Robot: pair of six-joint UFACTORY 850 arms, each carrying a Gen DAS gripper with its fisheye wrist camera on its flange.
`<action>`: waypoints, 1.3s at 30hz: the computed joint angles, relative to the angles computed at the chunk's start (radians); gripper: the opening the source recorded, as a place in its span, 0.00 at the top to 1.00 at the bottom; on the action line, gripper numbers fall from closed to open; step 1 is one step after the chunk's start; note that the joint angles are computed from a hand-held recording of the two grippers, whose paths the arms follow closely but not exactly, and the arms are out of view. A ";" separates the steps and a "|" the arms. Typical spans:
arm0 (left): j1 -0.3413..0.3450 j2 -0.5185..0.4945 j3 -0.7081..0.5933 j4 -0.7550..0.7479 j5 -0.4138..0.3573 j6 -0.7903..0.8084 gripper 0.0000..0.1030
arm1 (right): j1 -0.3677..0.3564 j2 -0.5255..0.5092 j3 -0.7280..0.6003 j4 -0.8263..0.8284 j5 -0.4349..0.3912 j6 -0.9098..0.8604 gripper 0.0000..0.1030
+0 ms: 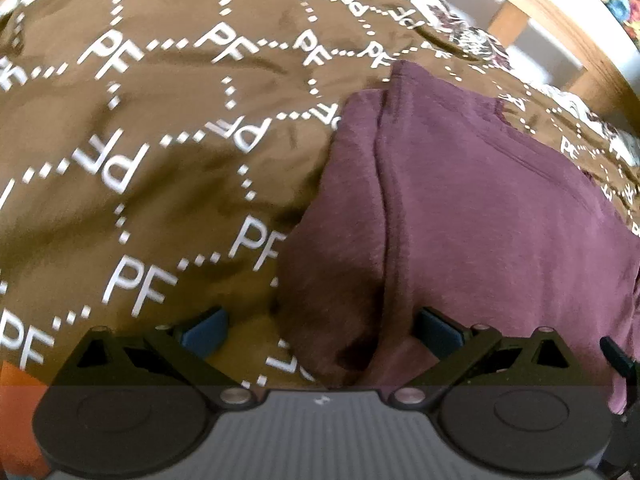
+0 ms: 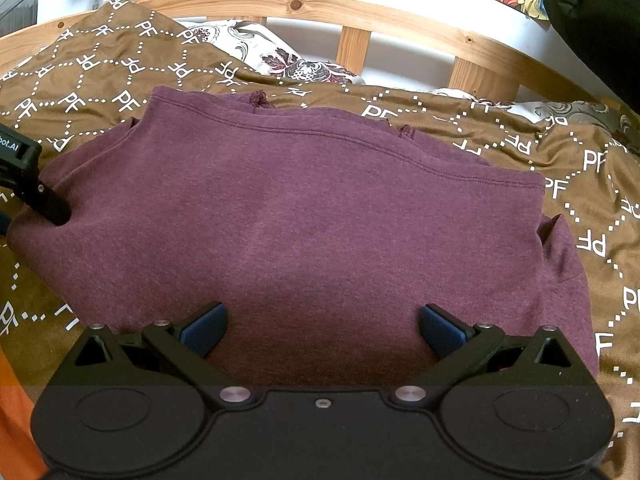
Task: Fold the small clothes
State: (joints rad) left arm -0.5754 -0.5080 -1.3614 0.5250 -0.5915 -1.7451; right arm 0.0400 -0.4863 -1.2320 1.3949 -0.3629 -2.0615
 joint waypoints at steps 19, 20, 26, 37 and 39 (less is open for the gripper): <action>-0.011 0.050 0.067 0.176 0.107 -0.148 0.60 | 0.000 -0.001 -0.002 -0.014 0.002 0.013 0.01; -0.011 0.056 0.075 0.186 0.118 -0.164 0.62 | 0.001 -0.001 -0.001 -0.013 0.003 0.013 0.01; -0.009 0.056 0.076 0.198 0.125 -0.187 0.66 | 0.000 -0.003 -0.004 -0.014 0.002 0.014 0.01; -0.039 0.058 0.062 0.313 0.081 -0.260 0.87 | -0.002 -0.010 -0.010 -0.019 -0.001 0.016 0.01; -0.049 0.065 0.063 0.376 0.070 -0.308 0.87 | 0.000 -0.009 -0.012 -0.039 0.002 0.036 0.01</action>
